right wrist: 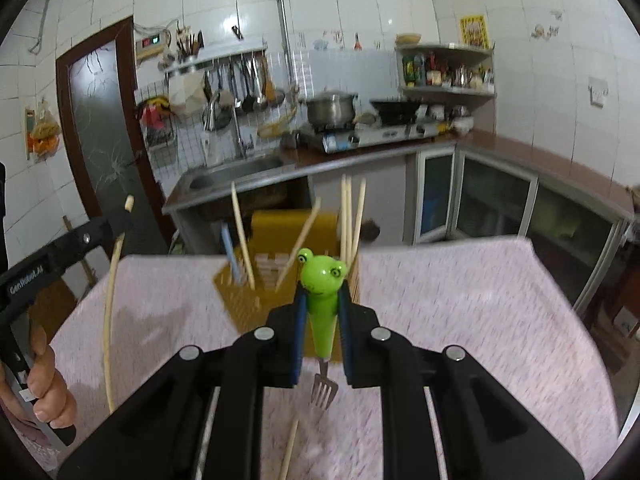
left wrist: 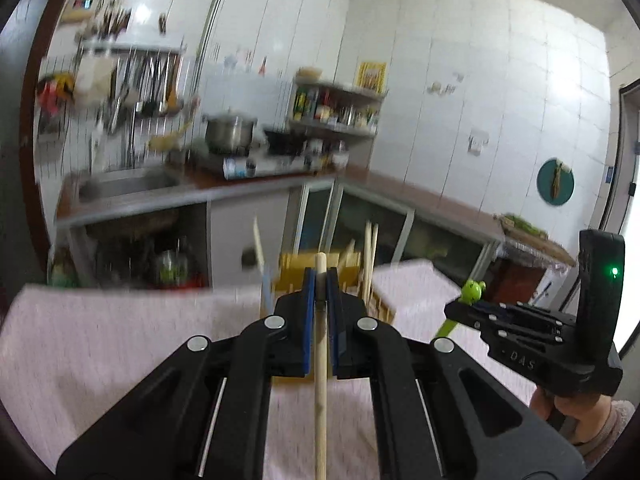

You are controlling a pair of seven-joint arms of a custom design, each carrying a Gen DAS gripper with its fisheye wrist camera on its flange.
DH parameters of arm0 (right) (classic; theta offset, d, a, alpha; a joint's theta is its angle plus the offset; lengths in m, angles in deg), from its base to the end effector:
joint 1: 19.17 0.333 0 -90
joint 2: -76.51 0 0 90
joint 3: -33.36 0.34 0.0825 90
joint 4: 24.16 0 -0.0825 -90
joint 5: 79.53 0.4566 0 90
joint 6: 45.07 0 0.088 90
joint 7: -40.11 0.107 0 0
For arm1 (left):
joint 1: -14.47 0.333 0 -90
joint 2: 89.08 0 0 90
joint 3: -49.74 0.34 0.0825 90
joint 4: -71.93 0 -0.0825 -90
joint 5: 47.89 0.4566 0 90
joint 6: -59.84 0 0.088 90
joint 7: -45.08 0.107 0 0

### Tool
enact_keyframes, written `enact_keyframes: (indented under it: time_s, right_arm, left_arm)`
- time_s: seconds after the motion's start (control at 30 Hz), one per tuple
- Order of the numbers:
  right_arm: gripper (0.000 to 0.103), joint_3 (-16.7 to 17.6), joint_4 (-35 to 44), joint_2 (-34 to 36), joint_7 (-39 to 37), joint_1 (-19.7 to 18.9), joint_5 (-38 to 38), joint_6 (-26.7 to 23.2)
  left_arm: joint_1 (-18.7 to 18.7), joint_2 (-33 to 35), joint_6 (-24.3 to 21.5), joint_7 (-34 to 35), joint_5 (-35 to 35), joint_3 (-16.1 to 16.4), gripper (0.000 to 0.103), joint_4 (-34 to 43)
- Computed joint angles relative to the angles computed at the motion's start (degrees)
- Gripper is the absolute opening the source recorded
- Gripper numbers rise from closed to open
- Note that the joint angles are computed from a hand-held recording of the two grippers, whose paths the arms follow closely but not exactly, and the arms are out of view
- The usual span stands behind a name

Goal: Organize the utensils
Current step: 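Lift the chopstick and frog fork and carry them over the yellow basket, then lower the chopstick and frog fork into the basket and open both tools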

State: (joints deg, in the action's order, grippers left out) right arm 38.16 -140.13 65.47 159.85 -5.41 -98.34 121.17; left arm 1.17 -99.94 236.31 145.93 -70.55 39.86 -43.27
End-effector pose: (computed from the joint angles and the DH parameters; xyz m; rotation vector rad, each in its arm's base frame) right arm 0.5744 0.2179 0.6666 -1.5780 1.4474 -0.7303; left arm 0.5674 -0.2195 0.6933 -1.3425 1.7054 -1.3984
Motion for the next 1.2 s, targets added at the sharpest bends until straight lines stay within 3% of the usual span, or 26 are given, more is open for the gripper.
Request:
enact_keyframes:
  time_s: [0.17, 0.27, 0.33, 0.47, 0.57, 0.67, 0.77, 0.87, 1.03, 1.2]
  right_arm:
    - [0.015, -0.14, 5.59, 1.50, -1.34, -0.58, -1.04, -1.82]
    - [0.015, -0.50, 8.45, 2.60, -2.45, -0.49, -0.73, -2.45]
    - [0.015, -0.43, 10.30, 3.54, -2.21, -0.74, -1.34, -2.64]
    - [0.015, -0.87, 13.27, 5.65, -2.72, -0.76, -1.05, -1.92]
    - [0.015, -0.99, 15.48, 7.45, -2.52, -0.72, -1.26, -1.90]
    - [0.015, -1.16, 17.51, 9.04, -3.21, -0.39, -0.86, -2.39]
    - [0.015, -1.26, 18.23, 10.03, -2.89, -0.14, -1.67, -2.16]
    - [0.015, -1.40, 18.61, 11.18, -3.22, 0.15, -1.49, -1.73]
    - [0.015, -1.67, 19.62, 13.26, -3.35, 0.43, -1.73, -1.90]
    - [0.015, -1.98, 19.33, 14.10, -2.71, 0.97, -3.25, -2.55]
  left_arm:
    - [-5.38, 4.68, 4.87, 9.96, -7.81, 3.82, 0.004, 7.53]
    - [-5.60, 7.25, 6.41, 13.86, -10.99, 3.35, 0.005, 11.51]
    - [-6.26, 8.97, 7.59, 19.97, -16.80, 3.08, 0.004, 14.13]
    - [-3.85, 12.58, 10.25, 20.81, -15.78, 0.25, 0.004, 17.76]
    - [-8.30, 15.99, 14.30, 17.72, -11.90, 4.83, 0.005, 20.39]
    - [-3.97, 20.28, 17.98, 12.54, -6.29, 0.83, 0.005, 23.86]
    - [-7.68, 24.95, 22.18, 15.78, -9.64, 4.36, 0.005, 28.67]
    - [-8.22, 28.32, 21.26, 17.79, -12.37, 5.10, 0.005, 32.65]
    - [-9.24, 31.69, 23.42, 20.51, -15.22, 6.27, 0.005, 34.76]
    - [-6.69, 33.43, 23.90, 18.92, -14.78, 3.77, 0.005, 35.30]
